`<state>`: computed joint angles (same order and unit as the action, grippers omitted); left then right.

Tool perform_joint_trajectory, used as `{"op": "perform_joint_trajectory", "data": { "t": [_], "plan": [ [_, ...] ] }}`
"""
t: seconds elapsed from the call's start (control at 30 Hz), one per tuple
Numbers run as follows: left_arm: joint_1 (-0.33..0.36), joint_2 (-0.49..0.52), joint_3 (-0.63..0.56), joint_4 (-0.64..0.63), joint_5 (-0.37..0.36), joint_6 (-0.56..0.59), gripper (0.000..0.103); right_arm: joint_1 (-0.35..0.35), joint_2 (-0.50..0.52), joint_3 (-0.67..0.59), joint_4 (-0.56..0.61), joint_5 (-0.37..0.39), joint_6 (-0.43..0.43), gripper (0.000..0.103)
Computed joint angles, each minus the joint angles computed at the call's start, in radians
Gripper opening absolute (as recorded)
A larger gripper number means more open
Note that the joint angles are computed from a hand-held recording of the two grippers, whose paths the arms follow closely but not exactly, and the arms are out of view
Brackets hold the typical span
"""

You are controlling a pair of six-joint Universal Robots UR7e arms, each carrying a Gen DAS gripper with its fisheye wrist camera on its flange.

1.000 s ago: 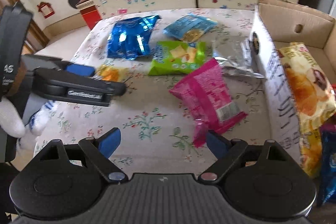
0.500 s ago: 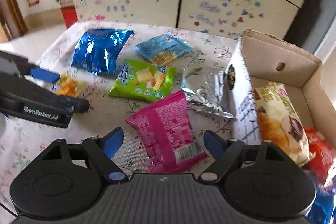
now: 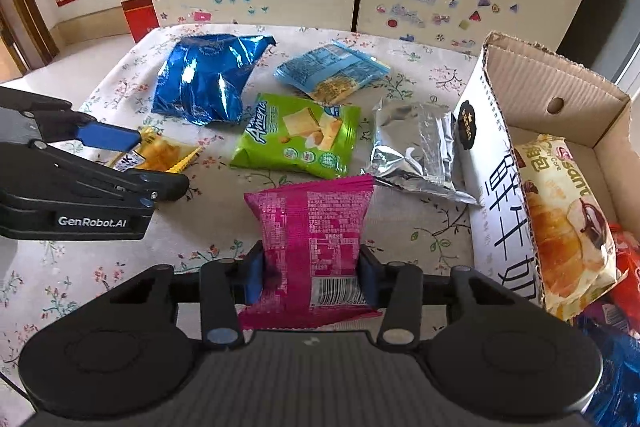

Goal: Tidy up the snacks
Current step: 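Grasp the yellow waffle packet with left tool while right tool holds pink bag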

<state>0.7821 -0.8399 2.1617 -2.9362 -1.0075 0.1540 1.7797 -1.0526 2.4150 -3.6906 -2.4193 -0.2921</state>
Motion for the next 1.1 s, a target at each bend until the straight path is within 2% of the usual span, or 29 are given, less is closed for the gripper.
{"op": "perform_joint_trajectory", "data": {
  "t": [0.47,0.6,0.7,0.73,0.8,0.83,0.87,1.0,1.1],
  "plan": [
    [-0.003,-0.035,0.012,-0.043,-0.009,-0.036,0.038,0.027,-0.008,0.006,-0.017,-0.008,0.021,0.052],
    [0.008,-0.060,0.009,-0.007,-0.046,-0.091,0.035,0.029,-0.007,0.007,-0.021,-0.010,0.025,0.052],
    [0.009,-0.066,0.011,0.013,-0.054,-0.080,0.035,0.031,-0.006,0.006,-0.017,-0.010,0.025,0.052],
    [0.014,-0.069,0.009,0.023,-0.067,-0.070,0.036,0.032,-0.007,0.007,-0.015,-0.009,0.027,0.052],
    [0.022,-0.069,0.008,0.026,-0.078,-0.063,0.056,0.033,-0.007,0.007,-0.012,-0.007,0.030,0.052],
    [0.026,-0.066,0.007,0.028,-0.076,-0.062,0.069,0.033,-0.008,0.008,-0.011,-0.006,0.031,0.052],
    [0.028,-0.062,0.006,0.027,-0.067,-0.062,0.075,0.033,-0.009,0.009,-0.009,-0.006,0.032,0.052],
    [0.028,-0.032,-0.006,0.034,0.003,-0.062,0.087,0.032,-0.009,0.009,-0.005,-0.006,0.034,0.052],
    [0.029,-0.008,-0.008,0.027,0.005,-0.033,0.087,0.029,-0.010,0.007,-0.001,-0.008,0.041,0.052]
  ]
}}
